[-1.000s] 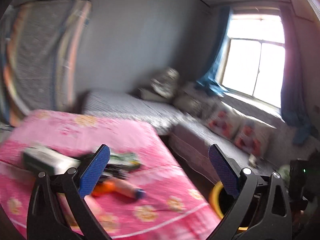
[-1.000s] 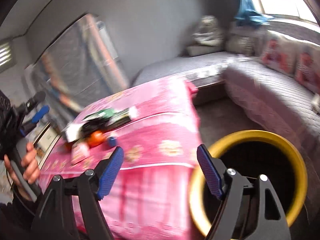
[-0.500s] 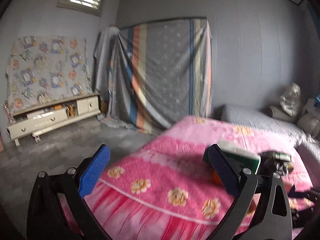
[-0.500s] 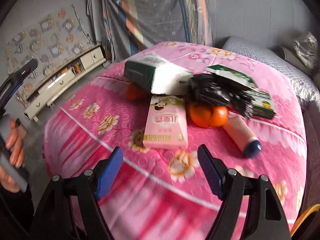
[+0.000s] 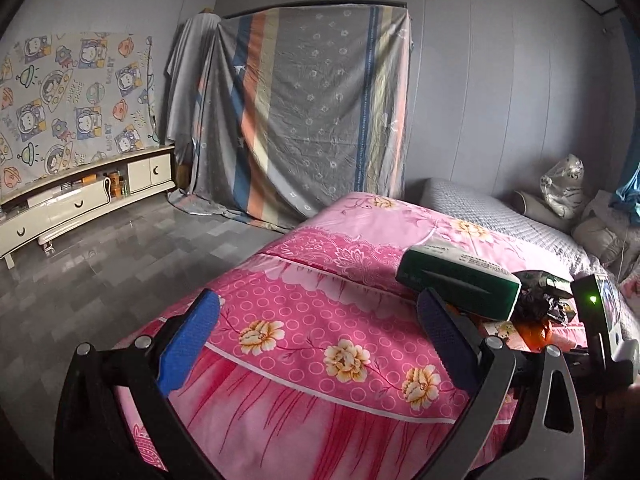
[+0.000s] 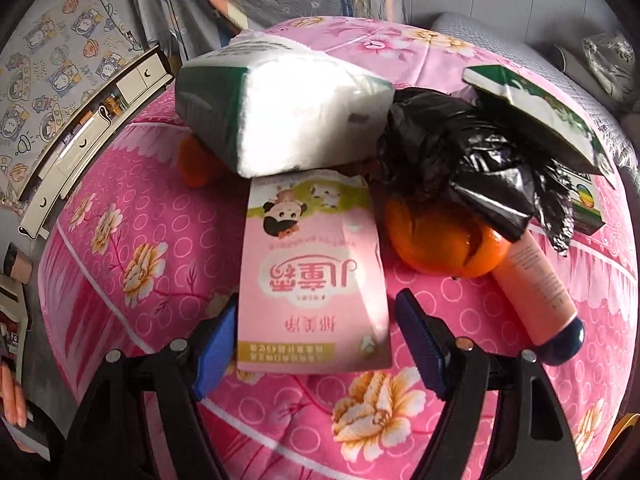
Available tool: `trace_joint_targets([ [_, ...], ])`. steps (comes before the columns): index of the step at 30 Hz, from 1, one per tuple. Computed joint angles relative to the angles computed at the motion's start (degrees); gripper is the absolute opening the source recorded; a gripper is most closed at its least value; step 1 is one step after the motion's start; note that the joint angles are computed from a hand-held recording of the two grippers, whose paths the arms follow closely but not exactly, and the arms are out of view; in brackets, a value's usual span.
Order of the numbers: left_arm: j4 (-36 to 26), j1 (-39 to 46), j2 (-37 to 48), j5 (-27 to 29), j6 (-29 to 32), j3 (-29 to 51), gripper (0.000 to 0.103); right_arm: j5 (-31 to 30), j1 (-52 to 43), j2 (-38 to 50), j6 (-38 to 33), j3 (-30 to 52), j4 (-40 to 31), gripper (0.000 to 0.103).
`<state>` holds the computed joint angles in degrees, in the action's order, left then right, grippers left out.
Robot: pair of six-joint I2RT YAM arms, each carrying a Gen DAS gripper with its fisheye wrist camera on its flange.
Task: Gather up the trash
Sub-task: 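Return the right tool to the bed and grasp the pink snack packet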
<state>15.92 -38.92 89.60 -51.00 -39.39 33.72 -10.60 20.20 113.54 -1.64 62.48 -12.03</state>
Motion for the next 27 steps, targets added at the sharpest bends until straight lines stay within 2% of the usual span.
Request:
trace_joint_targets([
  [3, -2.51, -0.85, 1.81, 0.43, 0.03, 2.36, 0.095, 0.17, 0.22, 0.35, 0.46, 0.32, 0.41, 0.071],
  [5, -3.99, -1.43, 3.45, 0.48, 0.04, 4.24, 0.095, 0.44, 0.17, 0.66, 0.03, 0.70, 0.30, 0.063],
  [11, -9.14, -4.02, 6.94, 0.01, -0.95, 9.65, 0.095, -0.33, -0.70, -1.28, 0.11, -2.62, 1.96, 0.061],
  [13, -9.96, -4.95, 7.63, 0.20, -0.54, 10.77, 0.095, -5.38, -2.98, -4.14, -0.74, -5.43, 1.15, 0.061],
  [15, -10.39, -6.01, 8.33, 0.18, 0.42, 11.85, 0.095, -13.89, -7.08, -7.12, -2.95, -7.48, -2.40, 0.061],
  [16, -9.94, -6.40, 8.82, 0.39, 1.32, 12.20, 0.095, -19.24, -10.27, -9.08, -4.94, -8.82, -5.42, 0.061],
  [19, -7.96, -7.74, 10.95, 3.70, 5.61, 14.12, 0.095, -30.15, -21.49, -15.96, -11.59, -13.53, -12.37, 0.061],
  [23, -8.98, -8.63, 15.22, 11.15, 8.93, 19.89, 0.095, -38.95, -41.07, -21.83, -21.19, -15.56, -20.84, 0.061],
  [27, -11.17, -9.66, 21.63, 20.52, 10.37, 28.35, 0.095, -40.54, -56.14, -21.44, -28.40, -15.39, -25.10, 0.061],
])
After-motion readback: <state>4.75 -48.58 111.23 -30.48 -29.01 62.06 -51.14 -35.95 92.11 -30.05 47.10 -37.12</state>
